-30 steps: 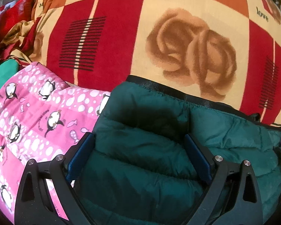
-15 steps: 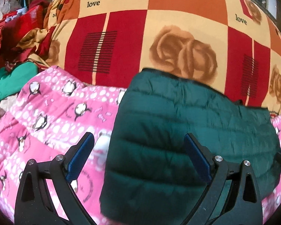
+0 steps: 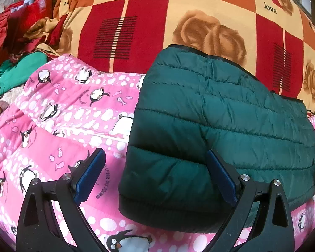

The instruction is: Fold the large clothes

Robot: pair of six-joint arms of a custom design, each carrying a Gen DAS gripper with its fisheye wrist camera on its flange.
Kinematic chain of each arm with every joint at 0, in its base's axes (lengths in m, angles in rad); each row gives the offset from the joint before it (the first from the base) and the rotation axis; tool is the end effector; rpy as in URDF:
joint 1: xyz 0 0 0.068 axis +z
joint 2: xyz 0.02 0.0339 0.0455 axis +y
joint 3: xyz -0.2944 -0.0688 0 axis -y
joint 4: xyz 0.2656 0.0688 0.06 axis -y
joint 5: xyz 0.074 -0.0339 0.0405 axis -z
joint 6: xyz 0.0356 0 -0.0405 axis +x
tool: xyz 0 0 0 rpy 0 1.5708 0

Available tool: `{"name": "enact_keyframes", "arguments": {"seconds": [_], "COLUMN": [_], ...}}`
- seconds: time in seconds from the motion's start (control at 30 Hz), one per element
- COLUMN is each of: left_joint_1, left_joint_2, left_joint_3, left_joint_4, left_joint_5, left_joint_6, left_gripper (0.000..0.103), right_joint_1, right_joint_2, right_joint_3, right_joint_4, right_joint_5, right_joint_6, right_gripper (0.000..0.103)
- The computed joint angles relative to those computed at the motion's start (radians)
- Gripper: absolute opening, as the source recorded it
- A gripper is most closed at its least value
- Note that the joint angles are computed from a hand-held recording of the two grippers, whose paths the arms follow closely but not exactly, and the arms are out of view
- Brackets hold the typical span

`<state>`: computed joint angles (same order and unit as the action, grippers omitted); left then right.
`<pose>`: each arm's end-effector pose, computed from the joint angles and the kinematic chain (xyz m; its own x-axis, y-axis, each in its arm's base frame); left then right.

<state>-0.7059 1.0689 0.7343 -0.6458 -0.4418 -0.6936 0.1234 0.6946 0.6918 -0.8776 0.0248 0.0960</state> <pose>0.1682 -0.1234 0.2528 -0.7452 -0.1241 -0.6551 -0.0925 0.9923 -0.0828 0.1285 0.0150 0.2767 -0.7719 0.0008 -0.6357 -0.0335 0.9986 0.0420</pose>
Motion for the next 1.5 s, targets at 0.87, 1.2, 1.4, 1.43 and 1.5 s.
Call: {"name": "enact_keyframes", "arguments": {"seconds": [0.87, 1.2, 1.4, 1.43, 1.5], "left_joint_1": [0.052, 0.150, 0.201, 0.209, 0.222], "left_joint_2": [-0.049, 0.014, 0.055, 0.061, 0.072], "left_joint_3": [0.004, 0.007, -0.006, -0.010, -0.014], "left_joint_4": [0.032, 0.103, 0.152, 0.164, 0.184], "left_joint_5": [0.081, 0.227, 0.301, 0.313, 0.335], "left_joint_6": [0.032, 0.095, 0.125, 0.131, 0.141], "left_gripper": [0.096, 0.096, 0.096, 0.096, 0.097], "right_joint_1": [-0.221, -0.310, -0.360, -0.366, -0.384], "right_joint_2": [0.013, 0.155, 0.223, 0.238, 0.276], "right_joint_3": [-0.001, -0.010, -0.025, -0.026, -0.028], "right_joint_4": [-0.014, 0.073, 0.126, 0.136, 0.160], "right_joint_5": [-0.184, -0.290, -0.363, -0.376, -0.406], "right_joint_6": [-0.081, -0.057, -0.068, -0.072, -0.078], "right_gripper": [0.097, 0.102, 0.102, 0.102, 0.103]}}
